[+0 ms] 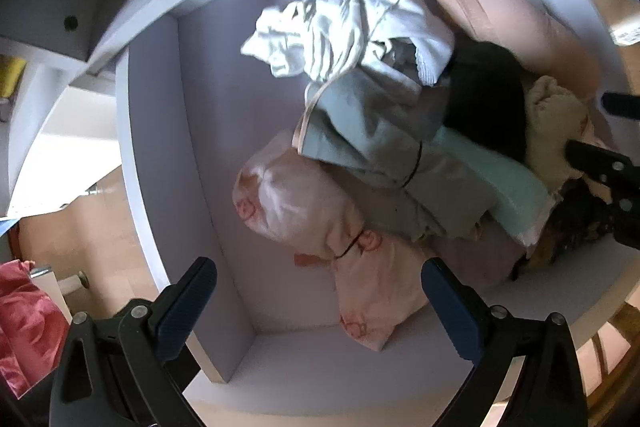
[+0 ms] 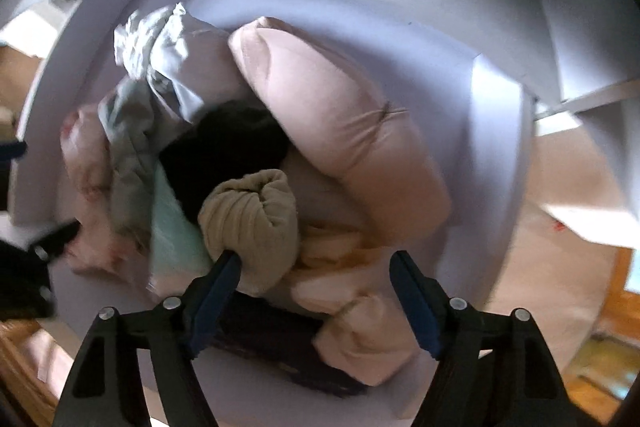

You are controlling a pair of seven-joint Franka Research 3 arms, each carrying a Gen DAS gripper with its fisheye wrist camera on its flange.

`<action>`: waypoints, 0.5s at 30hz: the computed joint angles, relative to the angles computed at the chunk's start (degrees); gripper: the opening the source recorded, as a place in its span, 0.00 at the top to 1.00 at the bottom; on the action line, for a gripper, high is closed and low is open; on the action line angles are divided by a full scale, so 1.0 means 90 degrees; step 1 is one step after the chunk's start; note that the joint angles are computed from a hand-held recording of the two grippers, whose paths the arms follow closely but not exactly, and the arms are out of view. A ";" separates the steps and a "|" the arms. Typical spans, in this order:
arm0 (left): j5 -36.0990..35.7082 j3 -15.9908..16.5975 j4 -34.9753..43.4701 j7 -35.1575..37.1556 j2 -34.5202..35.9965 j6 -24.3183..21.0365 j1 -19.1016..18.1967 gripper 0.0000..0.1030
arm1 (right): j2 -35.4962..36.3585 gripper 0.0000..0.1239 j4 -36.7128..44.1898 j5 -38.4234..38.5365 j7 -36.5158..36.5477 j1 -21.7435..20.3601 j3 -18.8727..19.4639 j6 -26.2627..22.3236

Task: Organize soft objects
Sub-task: 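Close the right tool on the beige knit hat and lift it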

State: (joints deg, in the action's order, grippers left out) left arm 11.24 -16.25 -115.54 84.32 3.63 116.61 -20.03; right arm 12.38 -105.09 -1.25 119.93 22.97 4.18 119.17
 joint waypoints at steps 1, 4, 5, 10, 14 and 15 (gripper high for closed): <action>0.0015 -0.0005 -0.0042 0.0007 -0.0022 0.0097 -0.0004 0.00 | 0.0004 0.39 -0.0040 0.0131 -0.0004 -0.0034 0.0000 0.0105; 0.0005 -0.0025 -0.0070 -0.0007 -0.0102 0.0251 -0.0025 0.00 | 0.0095 0.41 -0.0138 0.0585 -0.0146 -0.0136 0.0028 0.0337; -0.0022 -0.0024 -0.0124 -0.0002 -0.0145 0.0377 -0.0025 0.00 | 0.0155 0.42 -0.0138 0.0762 -0.0285 -0.0166 0.0058 0.0339; -0.0037 -0.0053 0.0026 -0.0091 -0.0108 0.0464 -0.0078 0.00 | 0.0186 0.58 -0.0182 0.0728 -0.0573 -0.0072 0.0084 0.0422; -0.0013 -0.0045 0.0237 -0.0109 -0.0051 0.0339 -0.0087 0.00 | 0.0192 0.60 -0.0105 0.0625 -0.0609 -0.0012 0.0059 0.0307; -0.0022 -0.0041 0.0276 -0.0100 -0.0053 0.0298 -0.0083 0.00 | 0.0165 0.61 -0.0127 0.0652 -0.0601 -0.0014 0.0057 0.0313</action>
